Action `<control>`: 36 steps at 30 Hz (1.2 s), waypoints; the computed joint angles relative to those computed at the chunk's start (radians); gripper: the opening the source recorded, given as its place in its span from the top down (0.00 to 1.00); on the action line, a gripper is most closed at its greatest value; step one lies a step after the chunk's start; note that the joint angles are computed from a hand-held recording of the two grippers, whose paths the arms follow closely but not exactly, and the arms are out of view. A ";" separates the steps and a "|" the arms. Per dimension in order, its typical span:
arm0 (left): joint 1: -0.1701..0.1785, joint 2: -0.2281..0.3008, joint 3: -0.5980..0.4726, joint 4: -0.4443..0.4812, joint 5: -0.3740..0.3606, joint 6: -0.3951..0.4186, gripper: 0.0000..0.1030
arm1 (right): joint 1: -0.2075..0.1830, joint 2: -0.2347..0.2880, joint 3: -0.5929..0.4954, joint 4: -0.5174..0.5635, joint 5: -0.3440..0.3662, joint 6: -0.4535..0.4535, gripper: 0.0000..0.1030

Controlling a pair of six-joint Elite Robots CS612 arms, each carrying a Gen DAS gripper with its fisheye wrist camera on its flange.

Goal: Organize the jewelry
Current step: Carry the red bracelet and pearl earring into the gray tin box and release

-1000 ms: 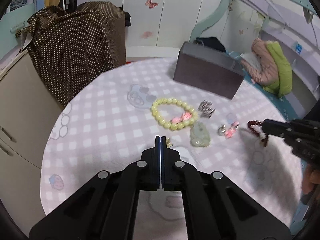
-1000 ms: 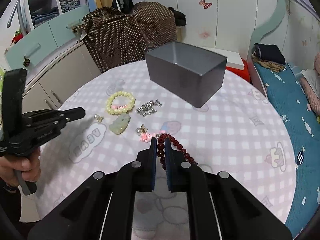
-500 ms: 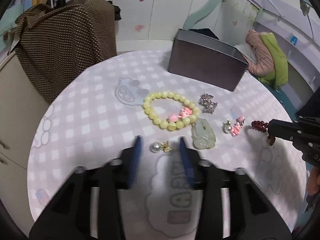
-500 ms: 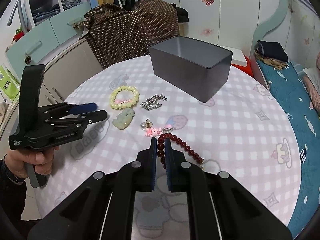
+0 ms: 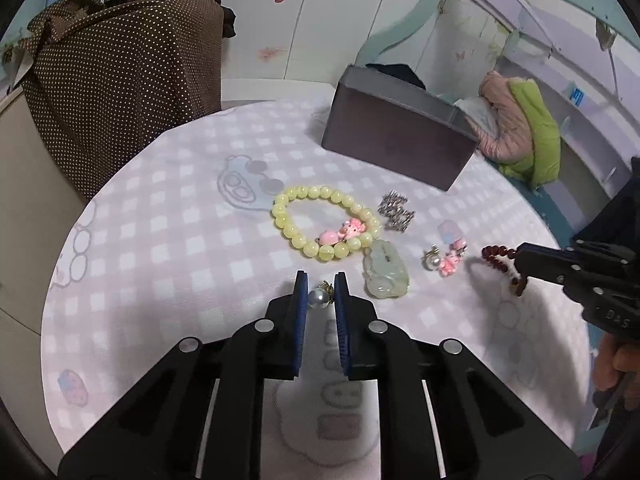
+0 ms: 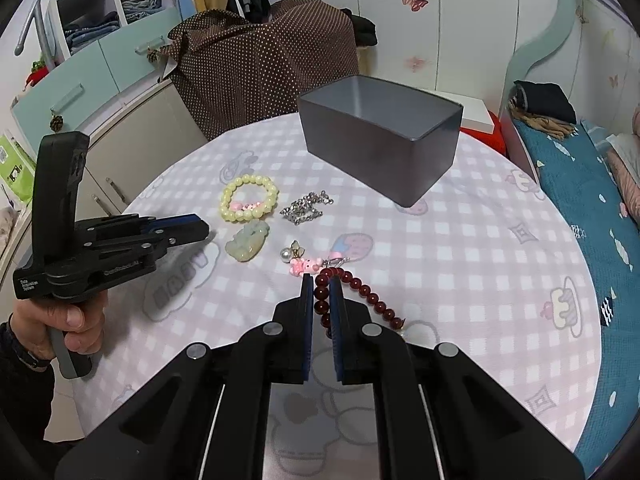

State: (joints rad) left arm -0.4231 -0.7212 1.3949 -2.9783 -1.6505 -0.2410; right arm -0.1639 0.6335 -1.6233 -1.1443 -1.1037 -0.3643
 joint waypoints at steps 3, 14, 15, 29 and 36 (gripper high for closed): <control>0.001 -0.014 0.011 -0.024 0.005 -0.007 0.87 | -0.006 -0.007 0.002 -0.004 0.023 0.006 0.94; -0.015 -0.052 -0.020 -0.092 0.080 0.028 0.87 | -0.017 -0.064 0.045 -0.082 0.096 -0.002 0.94; -0.015 -0.050 -0.028 -0.091 0.080 0.029 0.87 | -0.016 -0.072 0.053 -0.098 0.099 -0.004 0.94; -0.023 0.083 -0.392 0.106 0.017 0.099 0.87 | -0.007 -0.194 0.262 -0.322 0.089 0.034 0.93; -0.021 0.190 -0.602 0.287 0.001 0.104 0.87 | -0.003 -0.228 0.353 -0.328 0.069 0.054 0.93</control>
